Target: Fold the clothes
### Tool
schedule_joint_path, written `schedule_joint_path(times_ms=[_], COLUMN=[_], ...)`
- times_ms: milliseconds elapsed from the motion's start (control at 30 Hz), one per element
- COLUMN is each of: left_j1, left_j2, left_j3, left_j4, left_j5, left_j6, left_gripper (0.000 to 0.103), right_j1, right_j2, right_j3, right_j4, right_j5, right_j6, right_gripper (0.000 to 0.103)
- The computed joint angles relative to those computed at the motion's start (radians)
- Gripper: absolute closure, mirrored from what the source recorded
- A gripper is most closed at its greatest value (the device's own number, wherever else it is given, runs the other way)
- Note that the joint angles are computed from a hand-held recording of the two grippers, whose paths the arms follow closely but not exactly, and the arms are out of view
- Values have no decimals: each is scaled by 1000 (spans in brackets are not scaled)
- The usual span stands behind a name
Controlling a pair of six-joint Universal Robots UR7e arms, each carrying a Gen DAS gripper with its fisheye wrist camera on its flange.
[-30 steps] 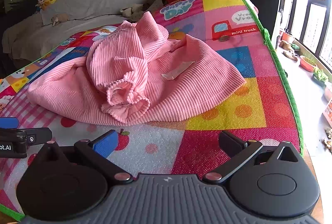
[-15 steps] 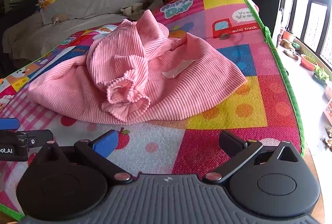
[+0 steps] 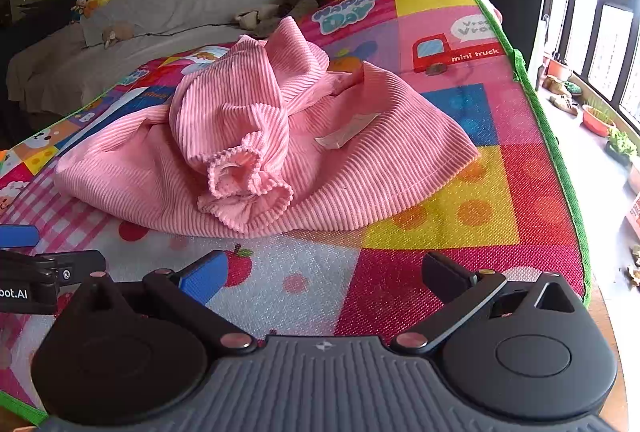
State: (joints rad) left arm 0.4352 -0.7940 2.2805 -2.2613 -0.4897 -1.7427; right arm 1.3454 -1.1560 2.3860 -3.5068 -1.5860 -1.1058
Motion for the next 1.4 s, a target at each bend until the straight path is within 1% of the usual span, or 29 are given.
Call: schedule_joint_path(times_ms=[267, 467, 567, 633, 767, 833, 900, 933, 1033, 1100, 1200, 1267, 1400], left_j1=[3, 14, 38, 63, 148, 202, 246, 263, 299, 312, 304, 301, 305], left_j2=[1, -30, -61, -77, -89, -85, -78, -73, -61, -54, -35, -30, -35], left_j3=[-3, -10, -1, 10, -10, -30, -46, -51, -57, -52, -39, -36, -41], left_j4=[7, 35, -29, -109, -193, -252, -314, -346, -431, -475, -507, -507, -503], left_j5=[2, 38, 64, 91, 145, 151, 141, 132, 100, 80, 101, 108, 99], left_j6=[7, 54, 145, 236, 366, 442, 513, 550, 636, 671, 694, 681, 692], left_gripper=[0, 0, 0, 0, 0, 0, 0, 0, 0, 0, 0, 0, 0], right_j1=[-2, 2, 18, 39, 97, 124, 138, 139, 120, 98, 71, 67, 67], right_j2=[0, -6, -16, -10, 41, 92, 133, 145, 175, 176, 168, 167, 159], right_j3=[-1, -10, -37, -69, -180, -253, -330, -363, -428, -424, -421, -429, -432], right_j4=[6, 29, 72, 97, 175, 212, 302, 359, 471, 459, 464, 485, 521], right_j5=[3, 12, 33, 43, 34, -10, -57, -68, -72, -20, 45, 53, 52], right_j6=[-8, -21, -19, -13, 11, 54, 144, 191, 316, 328, 382, 371, 272], right_gripper=[0, 0, 0, 0, 0, 0, 0, 0, 0, 0, 0, 0, 0])
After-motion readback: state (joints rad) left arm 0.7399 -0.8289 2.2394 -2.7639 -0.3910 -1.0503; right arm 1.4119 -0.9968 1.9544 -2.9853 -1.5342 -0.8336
